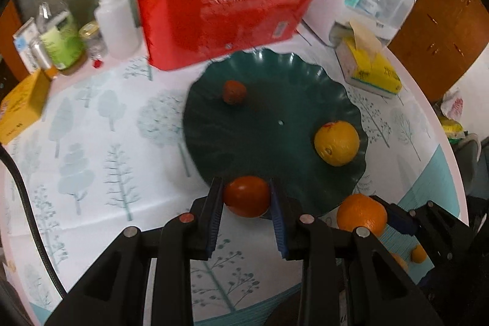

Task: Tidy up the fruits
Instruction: 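Place the tomato on the green plate with the left tool while the right tool sets the orange down, then move both open tools back over the placemat fruit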

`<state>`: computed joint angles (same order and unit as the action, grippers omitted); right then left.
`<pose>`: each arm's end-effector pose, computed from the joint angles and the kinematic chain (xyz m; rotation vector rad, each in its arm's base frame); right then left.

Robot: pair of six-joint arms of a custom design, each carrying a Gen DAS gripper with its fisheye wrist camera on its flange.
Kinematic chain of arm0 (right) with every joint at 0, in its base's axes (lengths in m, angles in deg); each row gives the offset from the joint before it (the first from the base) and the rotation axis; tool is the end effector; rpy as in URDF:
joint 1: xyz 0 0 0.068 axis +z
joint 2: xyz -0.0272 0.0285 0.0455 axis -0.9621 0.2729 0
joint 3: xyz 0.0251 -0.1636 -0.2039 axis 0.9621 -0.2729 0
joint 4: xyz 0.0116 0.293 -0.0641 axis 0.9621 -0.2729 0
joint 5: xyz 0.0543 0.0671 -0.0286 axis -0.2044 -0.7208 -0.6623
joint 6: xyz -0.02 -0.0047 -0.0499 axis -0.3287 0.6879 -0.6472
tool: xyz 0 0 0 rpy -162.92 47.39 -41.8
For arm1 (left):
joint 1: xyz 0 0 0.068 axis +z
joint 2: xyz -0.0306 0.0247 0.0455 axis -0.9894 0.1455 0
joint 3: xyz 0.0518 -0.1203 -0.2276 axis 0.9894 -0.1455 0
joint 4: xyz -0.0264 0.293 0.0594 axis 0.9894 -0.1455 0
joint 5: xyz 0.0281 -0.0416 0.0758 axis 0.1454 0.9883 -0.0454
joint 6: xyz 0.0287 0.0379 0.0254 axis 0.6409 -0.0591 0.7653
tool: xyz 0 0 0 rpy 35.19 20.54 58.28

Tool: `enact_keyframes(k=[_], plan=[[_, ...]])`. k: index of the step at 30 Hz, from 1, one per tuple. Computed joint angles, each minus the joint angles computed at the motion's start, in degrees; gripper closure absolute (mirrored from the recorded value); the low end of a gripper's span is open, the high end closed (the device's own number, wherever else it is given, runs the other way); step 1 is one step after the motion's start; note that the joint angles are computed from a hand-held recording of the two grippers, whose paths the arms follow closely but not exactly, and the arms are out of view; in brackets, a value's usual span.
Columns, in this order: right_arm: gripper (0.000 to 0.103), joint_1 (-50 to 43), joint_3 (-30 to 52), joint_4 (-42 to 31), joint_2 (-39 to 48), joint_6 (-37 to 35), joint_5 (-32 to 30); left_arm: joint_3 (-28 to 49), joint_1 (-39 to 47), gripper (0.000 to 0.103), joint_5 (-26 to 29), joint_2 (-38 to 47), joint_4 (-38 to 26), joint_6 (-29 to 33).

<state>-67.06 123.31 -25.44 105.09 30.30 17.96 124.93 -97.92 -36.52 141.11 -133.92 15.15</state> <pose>0.2118 0.0341 0.2502 -0.5554 2.4632 0.2212 0.2925 -0.0877 0.2406 0.0772 2.6853 -0.2482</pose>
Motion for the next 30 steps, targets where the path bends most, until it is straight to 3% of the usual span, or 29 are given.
enact_keyframes(k=[9,16,21,30], plan=[[0.061,-0.9,-1.0,3.2,4.2,1.1,-0.1,-1.2,0.3,0.074,2.4,3.1,3.4,-0.4],[0.059,-1.0,-0.9,3.6,4.4,1.7,-0.9,-1.4,1.0,0.051,2.6,1.8,3.3,-1.1],[0.053,-2.5,-0.4,2.9,3.2,3.0,-2.1,-2.3,1.9,0.044,2.3,-1.8,1.4,-2.3],[0.053,-5.4,1.5,-1.3,-0.8,2.8,-3.4,-5.2,2.8,0.044,1.7,-11.2,-4.8,-3.5]])
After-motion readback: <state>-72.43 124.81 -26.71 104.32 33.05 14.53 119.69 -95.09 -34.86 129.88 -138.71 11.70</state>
